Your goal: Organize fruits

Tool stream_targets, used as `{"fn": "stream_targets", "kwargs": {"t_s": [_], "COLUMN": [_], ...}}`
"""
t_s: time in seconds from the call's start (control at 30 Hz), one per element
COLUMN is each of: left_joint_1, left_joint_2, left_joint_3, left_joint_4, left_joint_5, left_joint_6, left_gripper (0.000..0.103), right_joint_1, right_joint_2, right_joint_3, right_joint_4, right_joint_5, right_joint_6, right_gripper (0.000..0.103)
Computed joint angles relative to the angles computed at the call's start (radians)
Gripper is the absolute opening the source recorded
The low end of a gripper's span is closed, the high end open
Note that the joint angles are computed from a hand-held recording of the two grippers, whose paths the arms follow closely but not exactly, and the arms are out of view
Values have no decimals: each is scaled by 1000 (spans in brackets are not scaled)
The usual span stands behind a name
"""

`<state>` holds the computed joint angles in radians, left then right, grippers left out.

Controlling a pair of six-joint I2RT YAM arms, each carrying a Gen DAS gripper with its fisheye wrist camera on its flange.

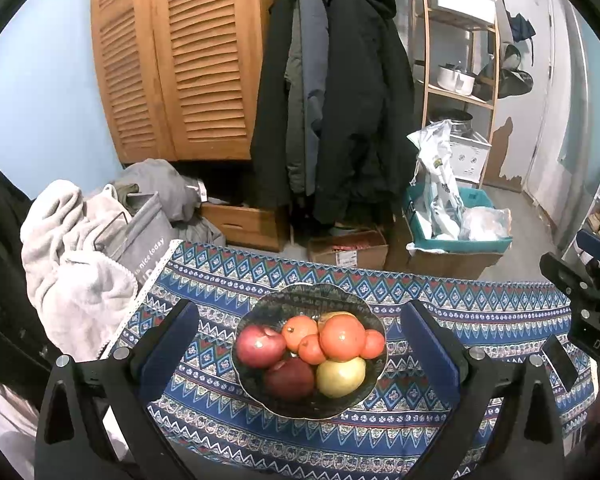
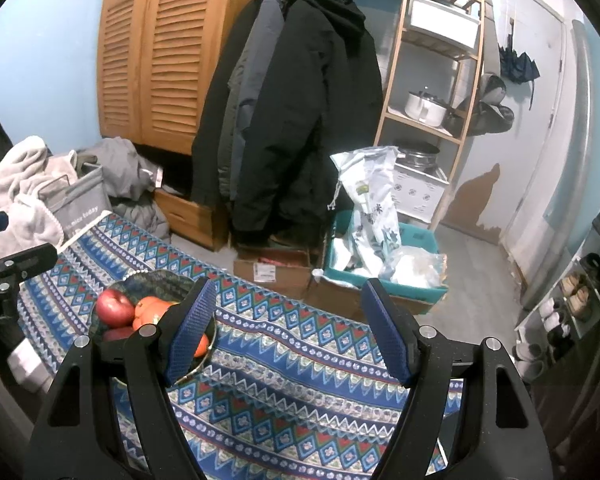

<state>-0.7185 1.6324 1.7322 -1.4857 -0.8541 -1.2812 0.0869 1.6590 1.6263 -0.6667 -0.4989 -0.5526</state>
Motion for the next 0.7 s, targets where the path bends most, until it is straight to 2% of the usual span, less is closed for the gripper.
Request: {"fn": "stream_targets", "kwargs": {"t_s": [0.7], "left_joint_1": [0], "left_joint_2": [4], "left_joint_3": [17], "left_joint_4": [-25], "left_joint_5": [14], "left_joint_6": [-15], "left_gripper": [102], "right_joint_1": [-4], "right_joint_2": [-1], "right_joint_3": [2], "right_joint_4": [-2], "right_joint_5": [-2], "right_joint_6": [-3], "right_gripper": [74]}}
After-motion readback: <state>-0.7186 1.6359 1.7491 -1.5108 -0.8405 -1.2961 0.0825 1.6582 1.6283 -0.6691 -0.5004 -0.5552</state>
